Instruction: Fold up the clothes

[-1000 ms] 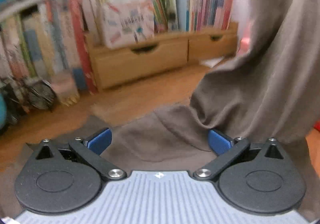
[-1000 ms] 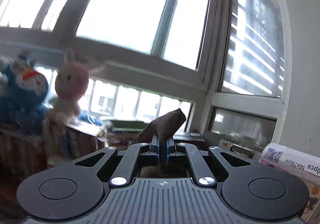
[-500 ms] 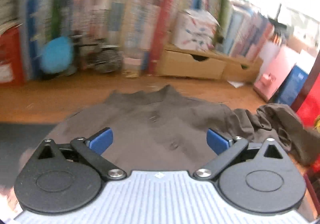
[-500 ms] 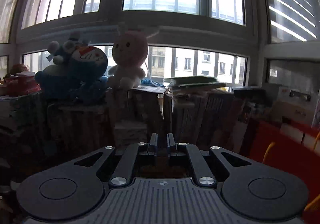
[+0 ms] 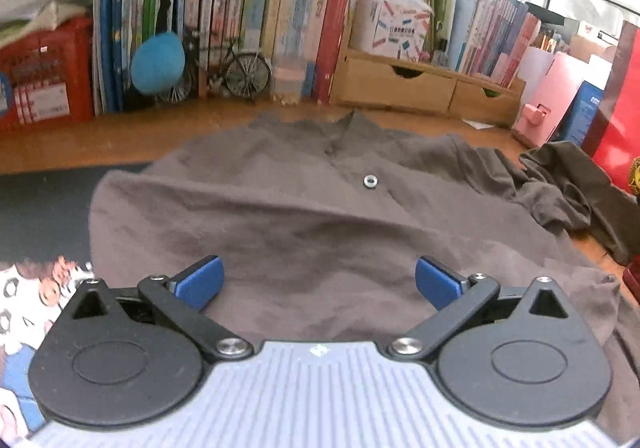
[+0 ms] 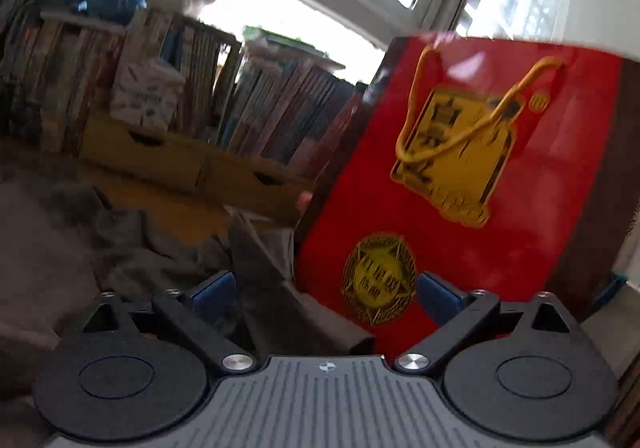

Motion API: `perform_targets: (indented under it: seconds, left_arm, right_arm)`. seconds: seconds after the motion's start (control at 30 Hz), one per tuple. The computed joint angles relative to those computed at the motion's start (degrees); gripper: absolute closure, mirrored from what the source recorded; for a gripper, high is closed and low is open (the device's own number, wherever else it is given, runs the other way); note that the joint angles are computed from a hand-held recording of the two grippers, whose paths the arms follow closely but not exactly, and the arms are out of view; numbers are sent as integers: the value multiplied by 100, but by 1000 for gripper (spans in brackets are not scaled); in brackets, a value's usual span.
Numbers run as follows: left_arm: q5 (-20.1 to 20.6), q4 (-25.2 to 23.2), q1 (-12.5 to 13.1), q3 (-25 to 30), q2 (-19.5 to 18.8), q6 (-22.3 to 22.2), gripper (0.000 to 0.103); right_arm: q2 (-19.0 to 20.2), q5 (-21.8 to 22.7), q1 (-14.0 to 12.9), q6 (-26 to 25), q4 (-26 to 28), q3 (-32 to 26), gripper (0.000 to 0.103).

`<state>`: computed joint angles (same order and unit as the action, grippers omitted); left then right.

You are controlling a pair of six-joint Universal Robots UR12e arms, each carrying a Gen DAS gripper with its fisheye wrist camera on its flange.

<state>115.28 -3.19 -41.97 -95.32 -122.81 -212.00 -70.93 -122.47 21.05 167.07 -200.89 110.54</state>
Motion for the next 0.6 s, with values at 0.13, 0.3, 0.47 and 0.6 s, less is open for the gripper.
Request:
perform_targets:
  seconds: [0.13,0.3,0.47,0.6]
  left_arm:
    - [209,-201,-67,70,-83,-19,0]
    - [225,-238,-88,91,-111,123,0]
    - [153,-108,-65,33,-97,69,0]
    - [94,6,-46,1,-90,10,0]
  right_arm:
    - [-94,102,-133,532,985,-63,41]
    - [-203,677,-365,1873,2388,-165,95]
    - [-486,1947,-618,3277,2133,70,96]
    - [-700,3492,-873,4220,1345,139,96]
